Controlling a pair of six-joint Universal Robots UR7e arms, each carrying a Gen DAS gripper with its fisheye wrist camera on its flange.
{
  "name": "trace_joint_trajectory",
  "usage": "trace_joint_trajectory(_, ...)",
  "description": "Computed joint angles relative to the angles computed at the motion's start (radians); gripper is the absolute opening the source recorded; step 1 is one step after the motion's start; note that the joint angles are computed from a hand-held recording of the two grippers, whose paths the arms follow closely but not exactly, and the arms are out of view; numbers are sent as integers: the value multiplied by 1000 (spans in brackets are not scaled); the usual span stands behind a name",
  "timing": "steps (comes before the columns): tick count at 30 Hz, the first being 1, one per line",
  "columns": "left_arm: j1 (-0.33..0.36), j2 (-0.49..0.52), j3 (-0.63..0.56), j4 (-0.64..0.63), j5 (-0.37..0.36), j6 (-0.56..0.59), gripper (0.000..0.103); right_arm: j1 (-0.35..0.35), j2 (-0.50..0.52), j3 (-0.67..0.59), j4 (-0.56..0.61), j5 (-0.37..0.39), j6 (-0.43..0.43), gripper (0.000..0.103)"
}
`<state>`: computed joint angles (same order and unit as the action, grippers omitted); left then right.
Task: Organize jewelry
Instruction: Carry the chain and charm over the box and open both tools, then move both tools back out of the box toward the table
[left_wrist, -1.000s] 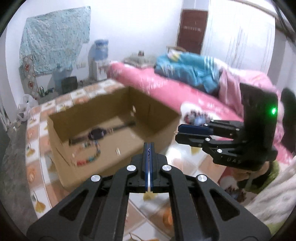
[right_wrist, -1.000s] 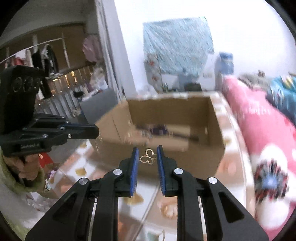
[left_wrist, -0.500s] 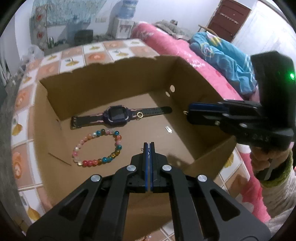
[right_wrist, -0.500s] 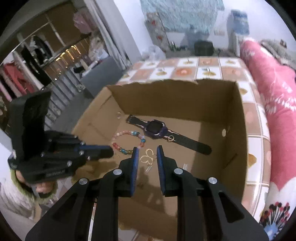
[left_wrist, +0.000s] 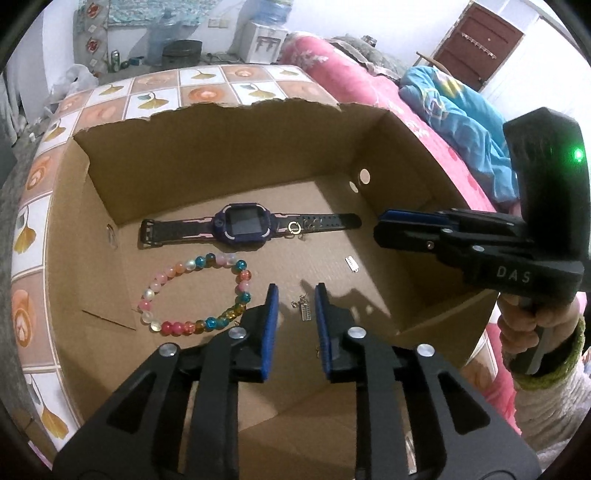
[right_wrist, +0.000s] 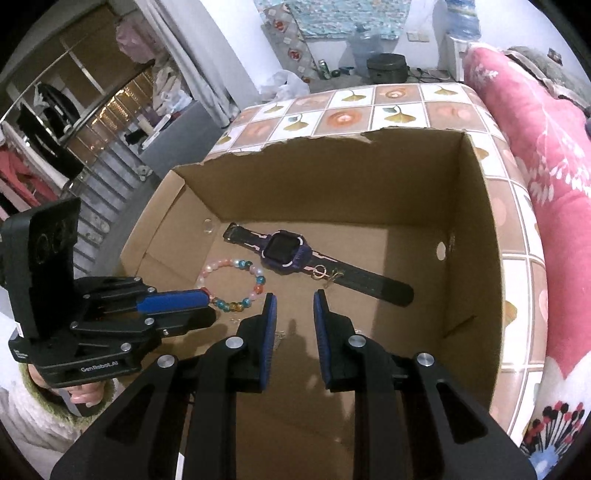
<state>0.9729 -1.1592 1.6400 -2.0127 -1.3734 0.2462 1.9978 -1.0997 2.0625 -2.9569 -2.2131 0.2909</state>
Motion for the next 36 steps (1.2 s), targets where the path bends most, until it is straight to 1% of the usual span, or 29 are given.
trace_joint_trajectory(3,0,-4,-2,-4,-6,-3,27,6,-7,6,-14,-3,0,21)
trace_joint_trajectory(6,-4,-19,3,-20,-16,5,33,20,-17,14,-35,-12,0,27)
trace_joint_trajectory(7,-6,-25,6,-25,-19,8,39,24,-19,16,-43,-15,-2,28)
trace_joint_trajectory(9,-8,-46,16,-44,-36,16,42,41,-29,25,-72,-20,-9,28)
trace_joint_trajectory(10,-10,-57,22,-54,-44,21,45,48,-34,28,-81,-22,-10,29)
trace_joint_trajectory(11,-12,-74,31,-66,-48,26,51,60,-40,35,-101,-22,-14,29)
trace_joint_trajectory(12,-15,-86,37,-74,-51,29,54,70,-46,41,-116,-24,-15,30)
trace_joint_trajectory(13,-17,-100,45,-81,-56,32,58,85,-53,51,-142,-27,-18,34)
trace_joint_trajectory(15,-22,-140,64,-99,-67,42,63,113,-63,67,-185,-39,-22,38)
trace_joint_trajectory(17,-24,-180,85,-116,-79,59,73,149,-73,85,-226,-61,-29,44)
trace_joint_trajectory(18,-24,-210,99,-126,-88,70,76,172,-77,97,-250,-77,-36,48)
trace_joint_trajectory(20,-24,-254,117,-134,-103,91,85,215,-83,121,-293,-106,-45,55)
trace_joint_trajectory(22,-18,-306,141,-139,-119,112,87,265,-83,154,-347,-140,-45,68)
trace_joint_trajectory(24,-11,-351,162,-138,-119,118,90,306,-77,182,-387,-176,-31,74)
trace_joint_trajectory(27,3,-409,194,-121,-91,105,92,366,-55,228,-439,-232,16,79)
trace_joint_trajectory(29,8,-433,214,-106,-50,89,92,395,-44,252,-412,-270,85,82)
trace_joint_trajectory(30,8,-447,230,-98,-18,76,92,409,-37,258,-365,-298,141,82)
trace_joint_trajectory(31,10,-457,243,-90,7,66,92,419,-35,265,-318,-315,189,82)
trace_joint_trajectory(32,10,-466,258,-83,31,55,92,429,-30,269,-245,-334,255,82)
trace_joint_trajectory(33,10,-474,277,-73,61,41,92,433,-26,274,-203,-343,301,82)
trace_joint_trajectory(34,12,-481,294,-63,84,30,92,431,-20,283,-156,-339,363,82)
trace_joint_trajectory(36,13,-489,330,-50,136,9,92,428,-13,294,-75,-329,455,82)
